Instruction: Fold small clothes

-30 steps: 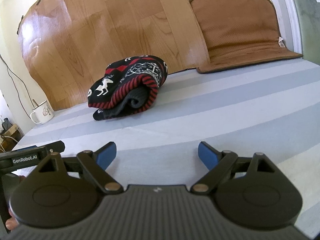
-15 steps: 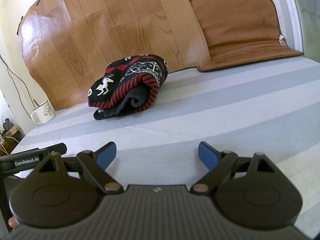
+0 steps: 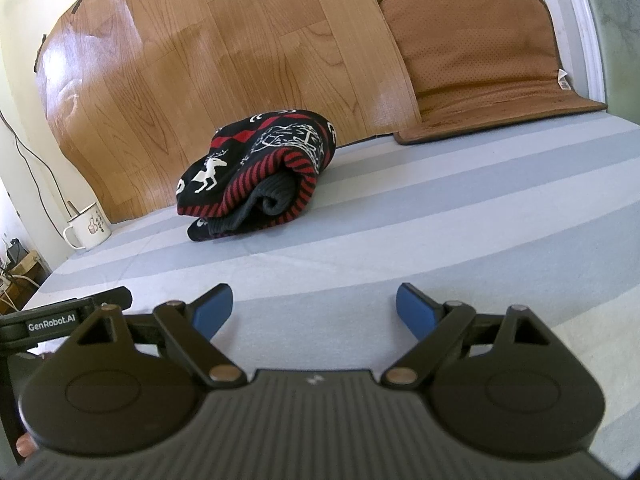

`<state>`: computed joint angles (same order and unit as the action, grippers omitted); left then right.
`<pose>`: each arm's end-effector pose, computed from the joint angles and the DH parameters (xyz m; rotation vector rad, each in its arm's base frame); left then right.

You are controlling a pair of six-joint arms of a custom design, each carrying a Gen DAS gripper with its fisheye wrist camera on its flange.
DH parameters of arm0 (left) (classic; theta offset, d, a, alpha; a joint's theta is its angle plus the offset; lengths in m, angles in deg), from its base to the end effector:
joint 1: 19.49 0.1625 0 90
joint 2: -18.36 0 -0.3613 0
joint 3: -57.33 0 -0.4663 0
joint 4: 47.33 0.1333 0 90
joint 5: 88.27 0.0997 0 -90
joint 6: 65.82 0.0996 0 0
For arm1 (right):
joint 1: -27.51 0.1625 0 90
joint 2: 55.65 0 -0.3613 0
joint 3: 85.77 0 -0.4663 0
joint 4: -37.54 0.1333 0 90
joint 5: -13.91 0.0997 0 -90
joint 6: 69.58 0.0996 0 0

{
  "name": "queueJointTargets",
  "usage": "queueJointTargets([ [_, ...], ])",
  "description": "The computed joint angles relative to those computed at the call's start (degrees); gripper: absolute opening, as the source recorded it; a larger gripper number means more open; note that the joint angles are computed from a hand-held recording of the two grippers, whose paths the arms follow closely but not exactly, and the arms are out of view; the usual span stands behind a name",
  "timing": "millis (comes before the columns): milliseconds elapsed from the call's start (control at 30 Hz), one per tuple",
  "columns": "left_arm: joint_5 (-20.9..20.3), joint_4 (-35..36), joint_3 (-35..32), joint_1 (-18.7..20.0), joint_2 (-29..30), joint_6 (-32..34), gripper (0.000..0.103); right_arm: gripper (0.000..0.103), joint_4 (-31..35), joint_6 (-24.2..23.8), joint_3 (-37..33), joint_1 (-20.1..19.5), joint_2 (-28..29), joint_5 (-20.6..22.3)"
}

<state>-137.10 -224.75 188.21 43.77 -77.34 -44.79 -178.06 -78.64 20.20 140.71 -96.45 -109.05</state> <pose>-0.0319 -0.5053 0.2863 0.5291 2.2123 -1.1374 0.3056 -0.5122 0.0209 0.2624 -2.3565 1.4355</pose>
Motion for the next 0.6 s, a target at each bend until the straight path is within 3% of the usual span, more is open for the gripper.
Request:
queueJointTargets([
  [600, -0.3, 1.6, 0.2, -0.1, -0.4, 0.3, 0.103, 0.091, 0.0, 0.0, 0.1, -0.1, -0.1, 0.1],
])
